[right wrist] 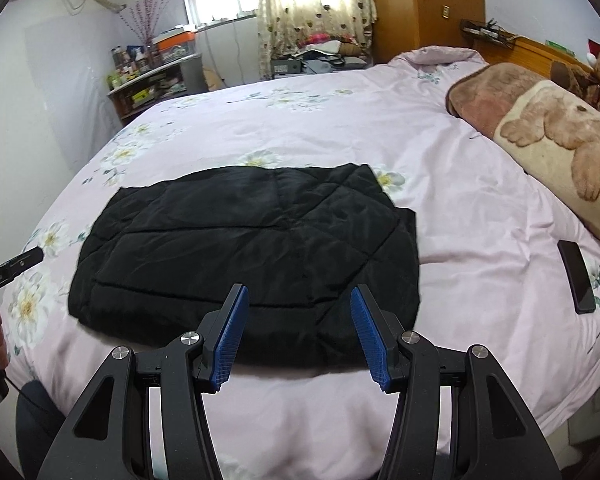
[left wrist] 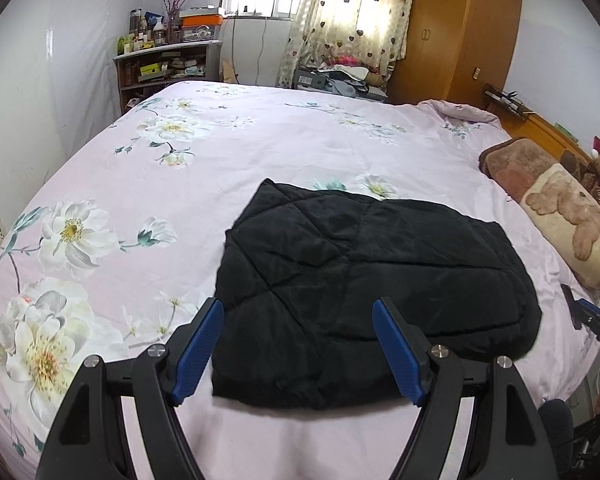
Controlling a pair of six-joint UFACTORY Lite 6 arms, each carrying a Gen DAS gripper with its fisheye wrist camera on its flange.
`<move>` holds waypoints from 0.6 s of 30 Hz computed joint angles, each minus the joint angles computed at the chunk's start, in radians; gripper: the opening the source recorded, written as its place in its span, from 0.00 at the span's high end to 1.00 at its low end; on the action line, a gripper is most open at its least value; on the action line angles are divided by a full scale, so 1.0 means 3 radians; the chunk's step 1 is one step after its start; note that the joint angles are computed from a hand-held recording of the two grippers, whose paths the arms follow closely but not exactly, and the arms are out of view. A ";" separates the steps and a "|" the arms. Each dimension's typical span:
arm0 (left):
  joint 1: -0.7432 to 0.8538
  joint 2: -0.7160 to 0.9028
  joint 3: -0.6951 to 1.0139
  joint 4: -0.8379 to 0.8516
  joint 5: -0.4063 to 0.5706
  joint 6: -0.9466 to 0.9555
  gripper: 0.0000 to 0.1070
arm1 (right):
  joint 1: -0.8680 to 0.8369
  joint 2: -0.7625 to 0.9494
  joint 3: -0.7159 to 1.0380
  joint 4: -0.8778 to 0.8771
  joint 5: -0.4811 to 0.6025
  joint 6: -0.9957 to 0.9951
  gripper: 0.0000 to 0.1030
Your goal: Fold large clothes
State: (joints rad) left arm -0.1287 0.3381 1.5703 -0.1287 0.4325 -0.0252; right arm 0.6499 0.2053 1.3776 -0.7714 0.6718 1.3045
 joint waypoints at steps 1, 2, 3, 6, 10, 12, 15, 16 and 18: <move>0.0022 0.0084 0.0076 0.0011 -0.0004 0.0001 0.27 | -0.0051 0.0009 -0.0010 0.0000 -0.0029 0.0001 0.47; 0.0043 0.0188 0.0181 0.0046 0.0012 -0.0018 0.27 | -0.0128 0.0018 -0.0028 0.0023 -0.0088 -0.0012 0.47; 0.0063 0.0274 0.0259 0.0059 0.0016 -0.0015 0.27 | -0.0170 0.0042 -0.0016 0.0044 -0.0115 -0.0027 0.47; 0.0109 0.0552 0.0534 0.0194 0.0072 -0.0106 0.27 | -0.0313 0.0119 0.0001 0.0091 -0.0193 -0.0096 0.46; 0.0172 0.0879 0.0894 0.0251 0.0177 -0.0156 0.27 | -0.0508 0.0275 0.0071 0.0236 -0.0334 -0.0267 0.46; 0.0195 0.1000 0.1015 0.0254 0.0197 -0.0145 0.27 | -0.0587 0.0353 0.0120 0.0306 -0.0389 -0.0353 0.46; 0.0216 0.1193 0.1204 0.0245 0.0234 -0.0116 0.27 | -0.0682 0.0497 0.0215 0.0401 -0.0440 -0.0469 0.45; 0.0224 0.1268 0.1281 0.0239 0.0253 -0.0099 0.27 | -0.0700 0.0541 0.0240 0.0393 -0.0450 -0.0473 0.45; 0.0234 0.1414 0.1430 0.0210 0.0295 -0.0058 0.27 | -0.0760 0.0637 0.0287 0.0426 -0.0491 -0.0524 0.41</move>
